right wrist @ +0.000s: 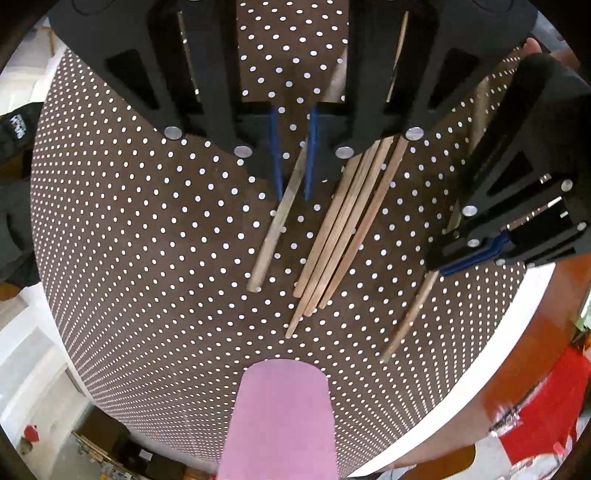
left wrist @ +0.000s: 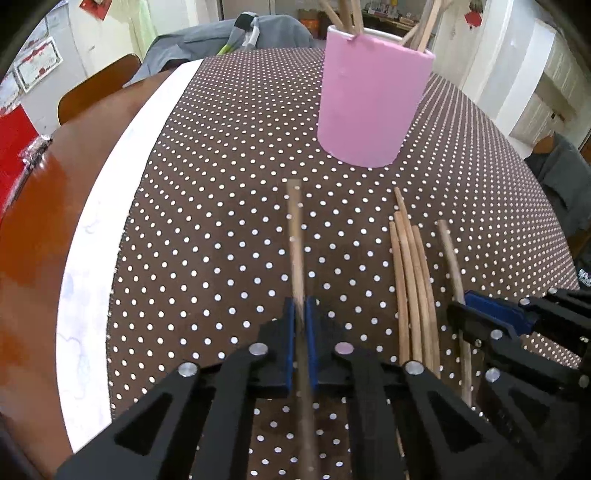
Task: Organize utensils
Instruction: 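Grasp one wooden stick with the left gripper while the right gripper grasps another, then lift both held sticks and carry them over the pink cup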
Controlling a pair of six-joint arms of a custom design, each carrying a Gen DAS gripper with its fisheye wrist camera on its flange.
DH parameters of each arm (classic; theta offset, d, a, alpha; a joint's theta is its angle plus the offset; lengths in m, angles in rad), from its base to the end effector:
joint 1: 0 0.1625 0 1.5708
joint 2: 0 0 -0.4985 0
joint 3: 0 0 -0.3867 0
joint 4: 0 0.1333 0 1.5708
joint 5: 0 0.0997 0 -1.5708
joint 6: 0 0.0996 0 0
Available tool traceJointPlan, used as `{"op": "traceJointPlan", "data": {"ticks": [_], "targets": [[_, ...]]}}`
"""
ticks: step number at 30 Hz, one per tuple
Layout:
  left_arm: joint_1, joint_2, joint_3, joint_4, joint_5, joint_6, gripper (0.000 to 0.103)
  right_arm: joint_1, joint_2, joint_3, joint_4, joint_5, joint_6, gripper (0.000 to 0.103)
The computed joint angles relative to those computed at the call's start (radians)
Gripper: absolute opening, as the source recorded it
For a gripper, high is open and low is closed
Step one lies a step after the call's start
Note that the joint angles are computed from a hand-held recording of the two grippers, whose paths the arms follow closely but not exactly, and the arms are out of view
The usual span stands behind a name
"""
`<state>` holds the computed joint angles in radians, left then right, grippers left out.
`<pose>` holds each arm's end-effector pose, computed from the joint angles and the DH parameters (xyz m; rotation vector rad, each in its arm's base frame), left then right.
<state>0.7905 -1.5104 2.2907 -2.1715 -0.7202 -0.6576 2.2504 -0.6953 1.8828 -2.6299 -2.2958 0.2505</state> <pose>-0.1273 -0.4245 0.3056 0.2383 2.3252 -0.5384 0.4399 -0.4374 0.0365 0.5740 -2.3567 0.2731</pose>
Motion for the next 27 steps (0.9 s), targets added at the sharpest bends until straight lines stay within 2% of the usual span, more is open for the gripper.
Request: {"op": "traceJointPlan", "data": {"ticks": [7, 11, 15, 19, 22, 25, 27], "targets": [[0.001, -0.040, 0.029, -0.114, -0.078, 0.047, 0.006, -0.041, -0.066, 0.101, -0.176, 0.076, -0.057, 0.007], [-0.038, -0.073, 0.061, -0.222, -0.110, 0.104, 0.006, -0.051, -0.114, 0.153, -0.280, 0.111, -0.099, 0.007], [-0.099, -0.093, 0.106, -0.368, -0.129, 0.187, 0.006, -0.060, -0.165, 0.220, -0.440, 0.177, -0.162, 0.007], [-0.153, -0.098, 0.117, -0.453, -0.111, 0.238, 0.006, -0.055, -0.199, 0.266, -0.584, 0.210, -0.221, 0.007], [-0.202, -0.100, 0.128, -0.522, -0.064, 0.272, 0.006, -0.039, -0.211, 0.280, -0.683, 0.223, -0.256, 0.007], [-0.242, -0.082, 0.145, -0.660, -0.017, 0.359, 0.006, -0.023, -0.218, 0.293, -0.793, 0.236, -0.295, 0.007], [-0.260, -0.052, 0.162, -0.828, -0.002, 0.475, 0.006, -0.021, -0.209, 0.281, -0.883, 0.267, -0.329, 0.007]]}}
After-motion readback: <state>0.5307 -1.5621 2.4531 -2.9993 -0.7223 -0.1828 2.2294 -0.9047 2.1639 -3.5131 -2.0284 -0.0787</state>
